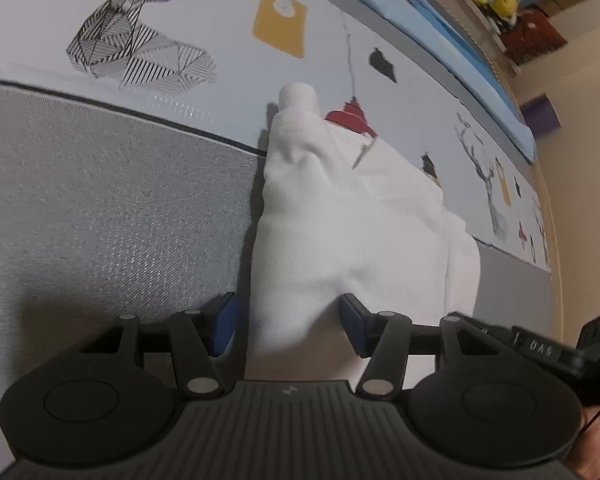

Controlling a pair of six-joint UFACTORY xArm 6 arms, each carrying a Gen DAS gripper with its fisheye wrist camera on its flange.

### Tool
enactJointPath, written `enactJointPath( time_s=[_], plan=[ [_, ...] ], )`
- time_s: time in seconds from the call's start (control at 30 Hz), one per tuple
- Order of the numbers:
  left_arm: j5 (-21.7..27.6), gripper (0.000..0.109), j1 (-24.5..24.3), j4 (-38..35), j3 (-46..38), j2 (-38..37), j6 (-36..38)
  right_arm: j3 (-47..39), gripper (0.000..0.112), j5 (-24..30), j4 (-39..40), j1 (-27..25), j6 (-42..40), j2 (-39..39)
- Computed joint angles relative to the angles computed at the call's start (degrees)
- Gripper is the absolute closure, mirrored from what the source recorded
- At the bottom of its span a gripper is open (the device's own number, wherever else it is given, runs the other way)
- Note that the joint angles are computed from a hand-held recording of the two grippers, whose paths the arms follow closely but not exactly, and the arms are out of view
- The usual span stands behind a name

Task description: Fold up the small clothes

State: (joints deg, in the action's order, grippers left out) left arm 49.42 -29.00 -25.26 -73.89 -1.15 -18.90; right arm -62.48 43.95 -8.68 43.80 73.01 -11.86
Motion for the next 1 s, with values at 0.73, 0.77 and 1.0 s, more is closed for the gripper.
enactJointPath(
  time_s=[0.73,0.77,1.0],
  plan=[
    [-8.40,0.041,0.72,10.44,-4.44,0.95,0.03,-13.34,0.053,4.30,-36.77,3.47,19.92,7.71],
    [-5.86,0.041,1.14,8.28,-4.70,1.44,0.54,-12.89,0.054,3.23,-34.50,3.01,18.22,7.54],
    [-0.71,0.049,2.61,4.37,-2.50,1.81,-0.14,-15.50,0.055,4.42,-12.45,2.85,0.02,11.74]
  ],
)
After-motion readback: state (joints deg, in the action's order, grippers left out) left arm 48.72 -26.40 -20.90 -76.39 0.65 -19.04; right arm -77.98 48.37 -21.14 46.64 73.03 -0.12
